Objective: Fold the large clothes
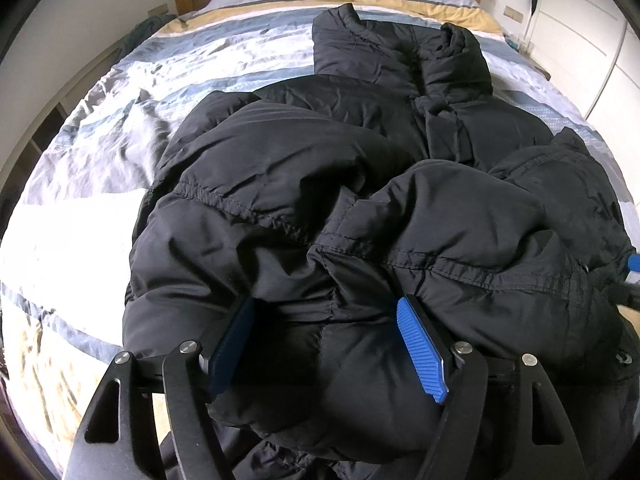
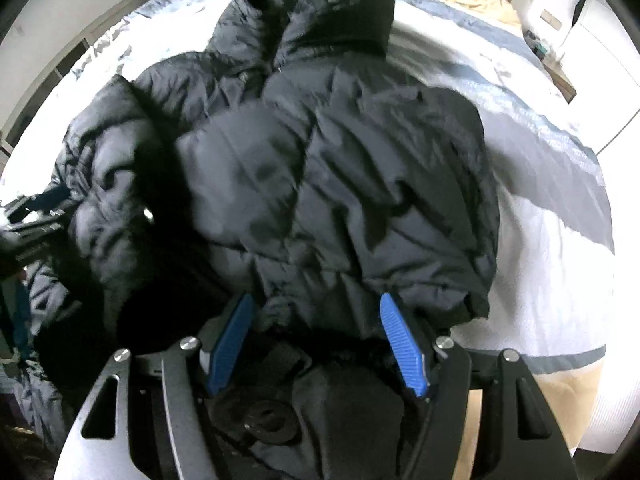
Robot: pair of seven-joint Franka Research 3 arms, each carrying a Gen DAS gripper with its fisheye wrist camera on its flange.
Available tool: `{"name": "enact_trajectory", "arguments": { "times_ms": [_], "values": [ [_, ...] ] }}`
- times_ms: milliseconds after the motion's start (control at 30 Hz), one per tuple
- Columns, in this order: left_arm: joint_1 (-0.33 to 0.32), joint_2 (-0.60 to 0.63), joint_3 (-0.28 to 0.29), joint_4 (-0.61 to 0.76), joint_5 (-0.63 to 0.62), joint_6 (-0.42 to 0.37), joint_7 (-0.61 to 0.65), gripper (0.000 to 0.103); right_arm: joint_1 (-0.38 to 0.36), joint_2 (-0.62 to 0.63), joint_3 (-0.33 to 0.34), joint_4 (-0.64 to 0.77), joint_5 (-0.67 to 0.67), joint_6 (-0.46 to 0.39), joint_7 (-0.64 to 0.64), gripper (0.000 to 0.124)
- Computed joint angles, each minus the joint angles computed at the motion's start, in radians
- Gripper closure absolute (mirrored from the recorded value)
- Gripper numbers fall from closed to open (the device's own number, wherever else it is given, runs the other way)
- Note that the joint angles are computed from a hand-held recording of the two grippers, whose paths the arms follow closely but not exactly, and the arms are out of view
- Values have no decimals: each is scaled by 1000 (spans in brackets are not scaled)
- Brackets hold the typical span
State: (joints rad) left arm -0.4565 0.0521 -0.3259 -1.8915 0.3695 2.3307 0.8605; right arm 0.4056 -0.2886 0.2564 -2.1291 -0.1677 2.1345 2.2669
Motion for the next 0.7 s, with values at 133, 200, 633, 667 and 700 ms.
{"name": "enact_trajectory", "arguments": {
  "times_ms": [133, 200, 633, 667, 700],
  "values": [
    [-2, 10, -1, 21, -5, -25, 11, 30, 1, 12, -2, 27, -4, 22, -12, 59],
    [-3, 15, -1, 32, -7, -37, 19, 30, 0, 23, -3, 39, -8, 32, -13, 59],
    [-9, 34, 0, 91, -32, -124, 66, 29, -20, 21, -35, -6, 16, 38, -25, 59],
    [-9, 33, 0, 92, -33, -128, 67, 29, -22, 16, -37, -14, 22, 40, -29, 59],
    [-10, 34, -1, 93, -32, -134, 67, 29, -23, 13, -39, -21, 28, 43, -33, 59]
  ]
}}
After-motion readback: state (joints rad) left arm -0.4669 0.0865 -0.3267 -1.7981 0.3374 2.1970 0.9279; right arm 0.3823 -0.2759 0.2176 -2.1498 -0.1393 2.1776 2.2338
